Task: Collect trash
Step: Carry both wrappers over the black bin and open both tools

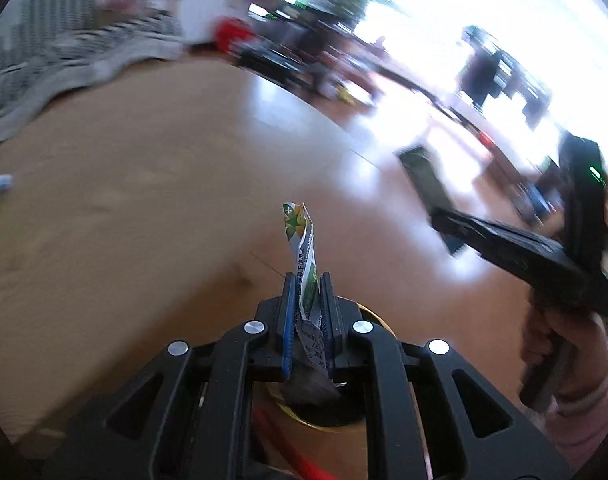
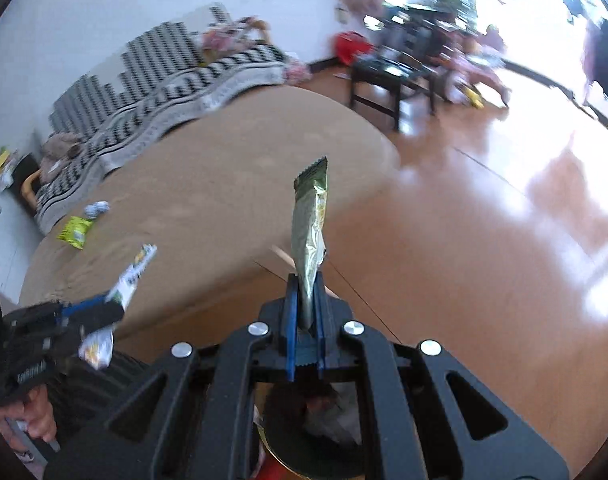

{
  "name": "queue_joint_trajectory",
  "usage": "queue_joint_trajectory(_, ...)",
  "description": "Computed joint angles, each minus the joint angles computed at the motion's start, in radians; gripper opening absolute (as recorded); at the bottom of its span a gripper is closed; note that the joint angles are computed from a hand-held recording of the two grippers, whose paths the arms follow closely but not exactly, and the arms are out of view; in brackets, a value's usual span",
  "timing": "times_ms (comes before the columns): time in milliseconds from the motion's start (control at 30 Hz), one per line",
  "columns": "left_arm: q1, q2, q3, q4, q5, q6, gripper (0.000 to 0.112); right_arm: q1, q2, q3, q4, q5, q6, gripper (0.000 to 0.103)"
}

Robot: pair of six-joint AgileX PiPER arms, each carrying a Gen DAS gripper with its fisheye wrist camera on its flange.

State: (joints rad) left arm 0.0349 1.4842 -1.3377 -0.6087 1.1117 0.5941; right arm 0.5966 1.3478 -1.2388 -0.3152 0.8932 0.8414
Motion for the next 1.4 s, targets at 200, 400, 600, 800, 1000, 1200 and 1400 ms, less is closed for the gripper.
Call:
queue_joint_trajectory(200, -0.221, 0.051, 0.171, 0.033, -0.07, -0.06, 0.011, -0.086, -0.226, 0.401, 0.152, -0.093, 0.022, 0.008)
queue_joint_trajectory(400, -0.331, 0.112, 0.347, 0.087, -0.31, -0.059, 0.011, -0.106, -0.181, 0.639, 0.348, -0.299, -0.04, 0.008)
queue_joint_trajectory(600, -0.27, 0.219, 0.334, 0.051, -0.292, -0.008, 0.011, -0.107, -0.084, 0.709, 0.492, -0.398, -0.124, 0.008)
queue_joint_trajectory(800, -0.266, 0.215, 0.351, 0.033, -0.292, 0.056, 0.011, -0.148, -0.078, 0.718, 0.571, -0.4, -0.194, 0.008)
queue_joint_trajectory(1000, -0.276, 0.22, 0.323, 0.041, -0.276, 0.012, 0.011, -0.193, -0.068, 0.71, 0.627, -0.4, -0.257, 0.008)
queue_joint_trajectory(1200, -0.275, 0.216, 0.322, 0.04, -0.273, 0.018, 0.011, -0.212, -0.08, 0.704, 0.648, -0.385, -0.297, 0.008)
queue_joint_trajectory(1400, -0.272, 0.231, 0.308, 0.032, -0.233, 0.019, 0.012, -0.248, -0.092, 0.72, 0.715, -0.374, -0.38, 0.008)
